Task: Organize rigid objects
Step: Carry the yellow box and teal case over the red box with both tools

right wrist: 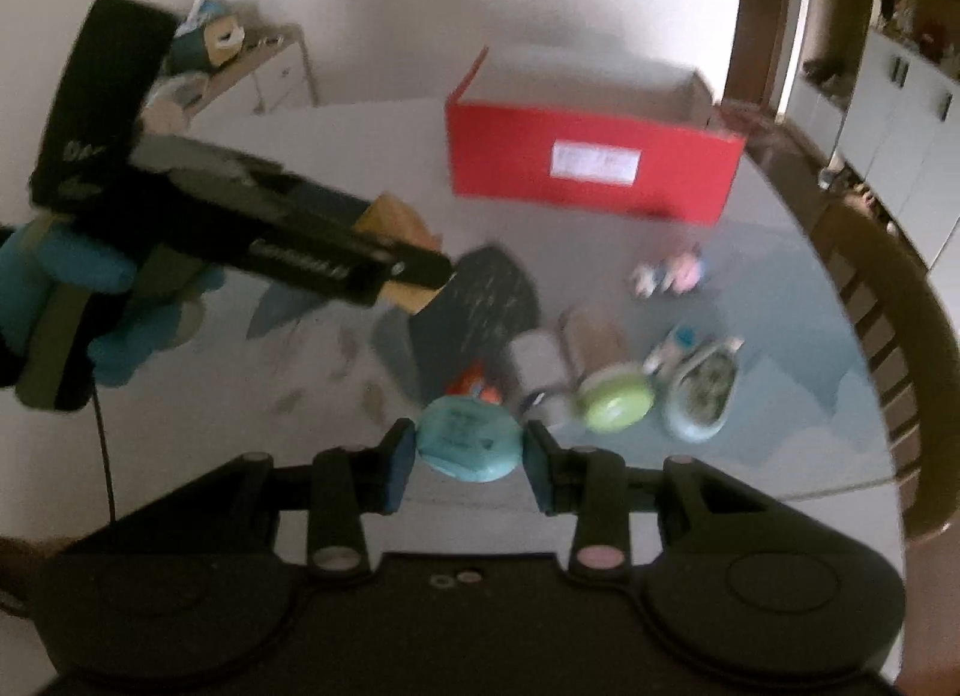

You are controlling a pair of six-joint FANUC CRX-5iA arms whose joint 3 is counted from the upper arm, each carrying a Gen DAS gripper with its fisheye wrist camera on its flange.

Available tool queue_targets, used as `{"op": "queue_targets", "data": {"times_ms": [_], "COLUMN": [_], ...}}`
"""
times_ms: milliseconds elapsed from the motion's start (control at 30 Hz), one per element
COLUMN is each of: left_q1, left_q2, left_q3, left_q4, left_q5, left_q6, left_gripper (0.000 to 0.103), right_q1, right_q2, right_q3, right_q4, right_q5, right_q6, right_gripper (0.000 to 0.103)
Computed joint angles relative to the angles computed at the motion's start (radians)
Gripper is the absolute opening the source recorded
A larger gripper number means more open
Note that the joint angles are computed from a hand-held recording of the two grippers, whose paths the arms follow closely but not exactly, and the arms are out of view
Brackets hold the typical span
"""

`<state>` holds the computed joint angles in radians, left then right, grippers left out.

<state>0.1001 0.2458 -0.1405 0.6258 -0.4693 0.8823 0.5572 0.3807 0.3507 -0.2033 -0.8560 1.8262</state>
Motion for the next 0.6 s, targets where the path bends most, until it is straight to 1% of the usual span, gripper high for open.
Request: {"op": "queue_targets", "data": {"times_ms": [200,400,600], "left_q1": [-0.007,-0.011,-0.009], "left_q2": [-0.016,0.000,0.029], "left_q3": [0.030,0.112,0.189], "left_q4": [0.009,-0.077,-0.106], "left_q5": [0.018,-0.004,-0.016], "left_q6": [0.032,0.110,0.124], "left_gripper": [0.075,0.075,0.075], "right_q1": [-0.006,-0.019,-0.032], "right_q2": [0.004,0.041,0.093], "right_q3": [0.043,0.123,0.216], "right_q4": [0.036,0.051,0.053], "right_q5": [0.032,0.035,0.032], "right_q6": [-0.024,-0.025,-0.015], "right_gripper": [0.038,0.038,0.038]}}
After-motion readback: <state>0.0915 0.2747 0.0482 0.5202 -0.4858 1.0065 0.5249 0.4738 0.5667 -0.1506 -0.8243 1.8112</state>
